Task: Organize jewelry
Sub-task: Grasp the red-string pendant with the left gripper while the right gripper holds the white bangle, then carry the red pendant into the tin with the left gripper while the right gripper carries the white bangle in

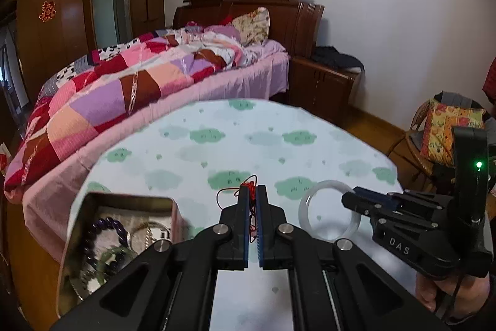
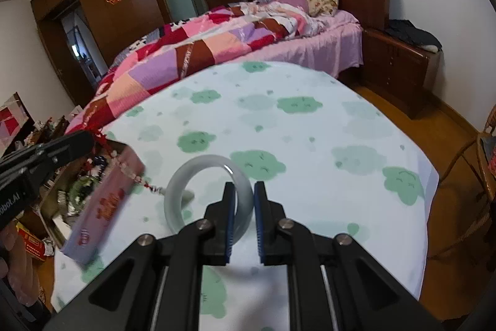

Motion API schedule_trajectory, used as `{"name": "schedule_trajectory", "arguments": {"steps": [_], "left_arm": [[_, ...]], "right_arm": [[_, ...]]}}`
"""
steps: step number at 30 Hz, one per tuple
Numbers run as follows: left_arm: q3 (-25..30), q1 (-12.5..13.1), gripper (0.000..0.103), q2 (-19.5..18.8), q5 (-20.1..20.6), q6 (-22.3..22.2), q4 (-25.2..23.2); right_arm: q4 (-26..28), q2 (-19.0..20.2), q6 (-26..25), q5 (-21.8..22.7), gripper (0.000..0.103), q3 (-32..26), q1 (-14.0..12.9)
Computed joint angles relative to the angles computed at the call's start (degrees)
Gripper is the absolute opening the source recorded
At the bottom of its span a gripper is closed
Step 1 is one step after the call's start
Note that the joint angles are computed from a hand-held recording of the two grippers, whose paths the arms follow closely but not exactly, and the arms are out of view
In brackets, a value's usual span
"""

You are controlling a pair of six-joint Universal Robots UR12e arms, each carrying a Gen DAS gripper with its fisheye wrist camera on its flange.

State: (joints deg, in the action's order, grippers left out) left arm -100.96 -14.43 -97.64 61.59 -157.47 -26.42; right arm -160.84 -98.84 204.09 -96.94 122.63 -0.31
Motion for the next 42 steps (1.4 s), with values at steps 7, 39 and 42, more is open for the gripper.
{"name": "schedule_trajectory", "arguments": {"steps": [7,39,42], "left_arm": [[0.35,1.58,0.002,1.6,-1.29,-1.14,1.19],[0.02,9.34,0.002,4.86,2.78,-1.12,1.62],[-0.08,9.71,0.002,4.82,2.89,-1.2,1.29]], "right_arm": [[-1.2,-0.29,-1.07,1.22,0.014,-1.22,0.53],[-1.74,5.61,-8.66,3.54,0.014,-10.06,6.79],[-1.23,6.39,-9.13,4.03,0.014,-10.98,7.2]]}}
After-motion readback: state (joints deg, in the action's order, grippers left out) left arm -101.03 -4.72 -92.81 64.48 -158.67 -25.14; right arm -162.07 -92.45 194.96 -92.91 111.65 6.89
